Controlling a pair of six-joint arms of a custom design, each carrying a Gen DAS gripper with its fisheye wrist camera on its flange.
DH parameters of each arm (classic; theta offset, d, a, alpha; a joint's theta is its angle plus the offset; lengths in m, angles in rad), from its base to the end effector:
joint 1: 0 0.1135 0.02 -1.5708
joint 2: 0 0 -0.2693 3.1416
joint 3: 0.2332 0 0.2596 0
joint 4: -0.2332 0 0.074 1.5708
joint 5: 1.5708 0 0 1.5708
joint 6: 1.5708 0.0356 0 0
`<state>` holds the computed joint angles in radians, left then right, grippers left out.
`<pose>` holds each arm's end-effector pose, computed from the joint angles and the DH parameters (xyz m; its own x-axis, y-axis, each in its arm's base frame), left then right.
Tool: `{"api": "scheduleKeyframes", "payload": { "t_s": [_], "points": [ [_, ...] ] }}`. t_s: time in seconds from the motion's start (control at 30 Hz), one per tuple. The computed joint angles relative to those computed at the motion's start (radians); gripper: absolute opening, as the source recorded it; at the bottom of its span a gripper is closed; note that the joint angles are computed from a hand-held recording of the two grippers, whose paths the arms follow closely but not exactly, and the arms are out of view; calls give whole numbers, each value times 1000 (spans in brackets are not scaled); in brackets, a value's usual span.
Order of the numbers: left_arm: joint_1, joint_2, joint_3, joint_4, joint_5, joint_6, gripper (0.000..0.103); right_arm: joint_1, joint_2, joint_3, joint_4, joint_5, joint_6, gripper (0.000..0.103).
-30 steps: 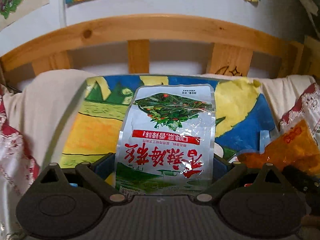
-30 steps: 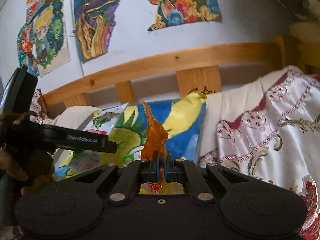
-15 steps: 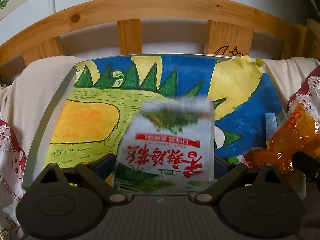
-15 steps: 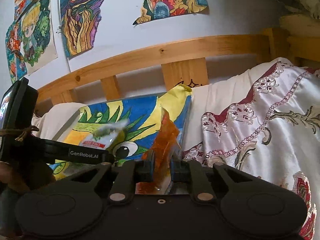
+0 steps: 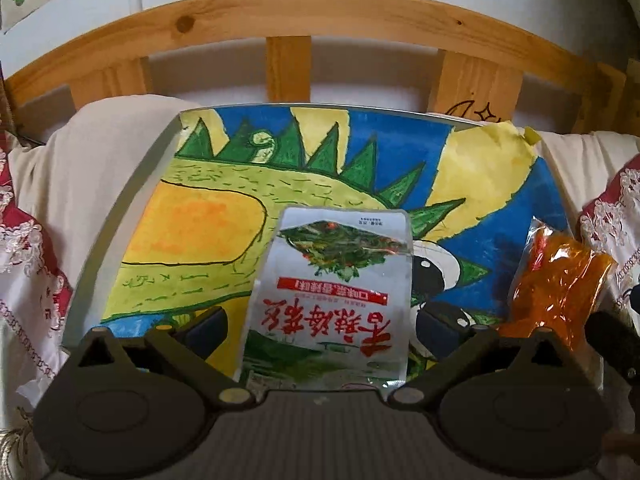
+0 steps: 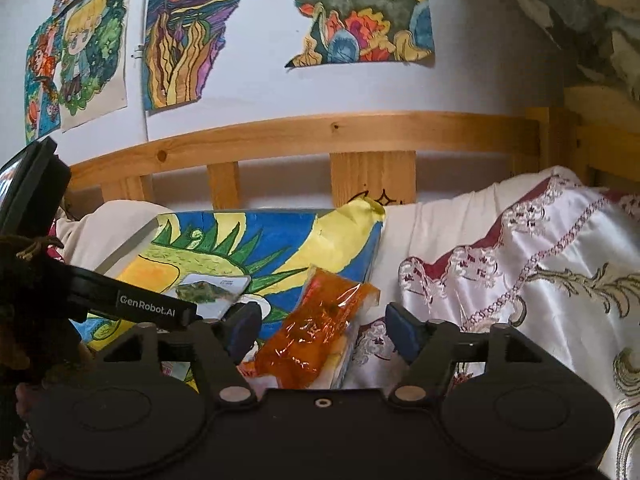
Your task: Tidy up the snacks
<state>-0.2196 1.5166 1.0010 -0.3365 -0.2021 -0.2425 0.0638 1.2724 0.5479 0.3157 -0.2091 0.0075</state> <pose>0.3201 -0.0641 0.2281 -0.7334 -0.0773 -0.6754 -0.0944 0.9955 -0.0114 0.2686 0.0246 0.2052 -0.3986 -0.0181 -0.9170 -0.2495 0.9642 0.0894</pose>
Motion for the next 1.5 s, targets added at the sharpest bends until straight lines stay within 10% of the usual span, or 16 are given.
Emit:
{"api": "scheduleKeyframes", "payload": {
  "t_s": [0.57,0.93,1.23,1.5],
  "points": [
    [90,-462,-174,-139,9,-2,102,26,-265,-91,-28,16,-13,101],
    [247,-880,-274,-345,118,82,102,131,-716,-127,-354,83,-18,102],
    [619,-1131,-306,-543,449,289,102,397,-962,-96,-662,328,45,102],
    [1264,-1109,-284,-819,936,757,102,927,-1033,-52,-920,802,250,102]
  ]
}}
